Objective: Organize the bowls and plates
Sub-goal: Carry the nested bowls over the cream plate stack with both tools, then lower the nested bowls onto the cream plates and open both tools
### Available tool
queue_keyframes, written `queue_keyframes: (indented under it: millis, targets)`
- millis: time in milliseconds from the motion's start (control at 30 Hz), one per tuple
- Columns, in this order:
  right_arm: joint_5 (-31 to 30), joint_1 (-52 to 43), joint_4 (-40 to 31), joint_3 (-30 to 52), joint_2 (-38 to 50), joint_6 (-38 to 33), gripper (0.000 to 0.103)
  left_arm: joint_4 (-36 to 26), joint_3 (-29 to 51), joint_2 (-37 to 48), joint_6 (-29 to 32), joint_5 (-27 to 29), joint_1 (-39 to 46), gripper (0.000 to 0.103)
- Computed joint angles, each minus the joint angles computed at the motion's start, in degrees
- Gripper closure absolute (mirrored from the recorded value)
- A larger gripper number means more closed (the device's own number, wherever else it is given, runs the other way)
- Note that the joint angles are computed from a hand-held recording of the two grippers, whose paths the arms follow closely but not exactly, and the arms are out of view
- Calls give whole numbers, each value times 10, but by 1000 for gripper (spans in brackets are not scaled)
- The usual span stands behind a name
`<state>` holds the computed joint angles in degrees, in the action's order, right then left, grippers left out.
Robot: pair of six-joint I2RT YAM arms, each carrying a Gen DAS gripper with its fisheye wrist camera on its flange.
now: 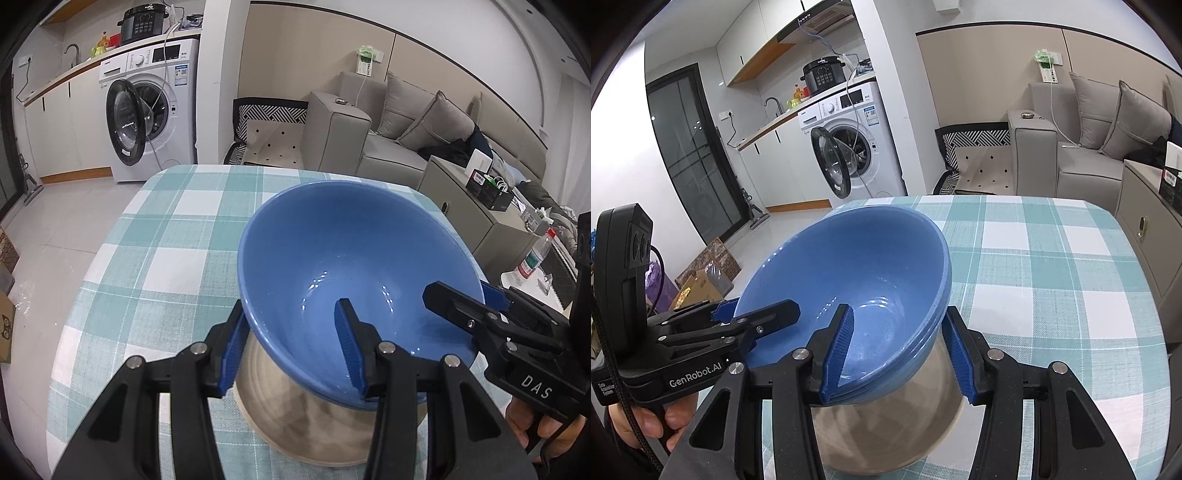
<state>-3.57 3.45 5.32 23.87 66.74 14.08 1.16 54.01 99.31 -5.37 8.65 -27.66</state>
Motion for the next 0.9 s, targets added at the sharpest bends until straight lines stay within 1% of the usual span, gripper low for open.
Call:
queue_keyframes:
  millis: [333, 433, 767, 800, 900]
  targets:
    - [10, 8, 34, 4, 54, -7, 53, 15, 7, 30, 1, -6, 3, 57]
    - [9, 7, 39, 6, 58, -8, 53, 21, 6, 33, 4, -16, -1, 57]
    - [7, 3, 45, -1, 54, -9, 52, 24, 2, 31, 10, -14, -3, 57]
    - [3, 1, 42, 1, 54, -11, 52, 23, 1, 30, 12, -13, -3, 56]
    - [-8, -6, 34, 1, 47, -12, 51, 20, -1, 27, 13, 3, 4, 51]
